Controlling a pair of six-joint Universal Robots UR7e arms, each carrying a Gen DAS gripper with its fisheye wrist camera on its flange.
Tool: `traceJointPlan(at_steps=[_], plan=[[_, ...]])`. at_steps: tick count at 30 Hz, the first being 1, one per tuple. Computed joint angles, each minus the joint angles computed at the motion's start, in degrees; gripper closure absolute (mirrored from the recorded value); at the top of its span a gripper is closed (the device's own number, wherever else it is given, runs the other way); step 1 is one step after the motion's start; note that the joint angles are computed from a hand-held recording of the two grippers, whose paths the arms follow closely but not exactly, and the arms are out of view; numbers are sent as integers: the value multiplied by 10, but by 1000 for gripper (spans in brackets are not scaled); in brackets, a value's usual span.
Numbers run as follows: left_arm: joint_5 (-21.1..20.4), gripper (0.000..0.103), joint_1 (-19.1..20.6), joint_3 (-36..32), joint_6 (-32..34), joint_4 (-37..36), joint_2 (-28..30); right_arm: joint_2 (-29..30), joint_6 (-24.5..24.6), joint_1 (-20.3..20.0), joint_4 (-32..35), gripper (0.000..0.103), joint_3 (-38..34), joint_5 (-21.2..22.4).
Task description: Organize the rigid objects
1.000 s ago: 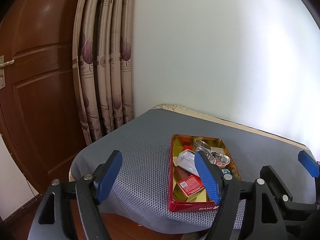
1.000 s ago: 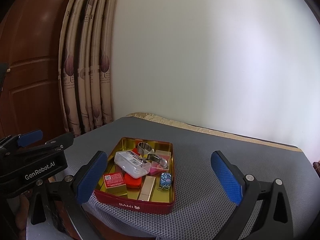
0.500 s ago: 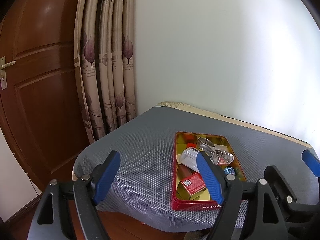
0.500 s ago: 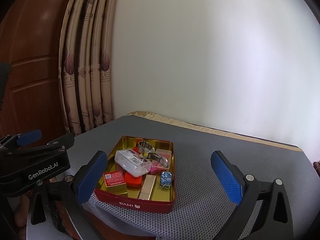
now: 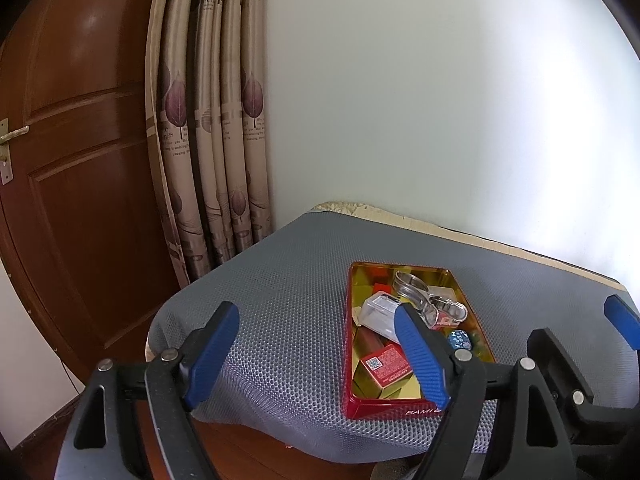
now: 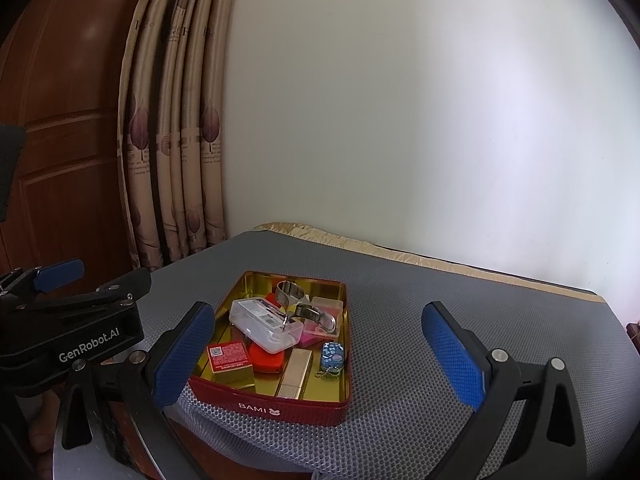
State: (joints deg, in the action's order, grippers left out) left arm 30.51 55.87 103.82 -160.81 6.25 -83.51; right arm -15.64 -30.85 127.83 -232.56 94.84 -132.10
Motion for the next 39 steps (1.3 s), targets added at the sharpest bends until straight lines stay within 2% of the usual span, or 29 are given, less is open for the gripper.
traceJointPlan(at_steps=[9, 17, 33, 39], plan=[[-5, 19, 3, -12, -14, 21, 8, 1, -2, -1, -3, 0, -1, -3], [-12, 19, 0, -10, 2, 14, 9, 0, 0, 1, 1, 1, -1, -5], [0, 19, 7, -20, -20, 39, 16, 1, 2, 1, 5, 1, -1, -6], [-11, 14, -3, 10, 29, -21, -3, 1, 6, -1, 7, 1, -1, -4]])
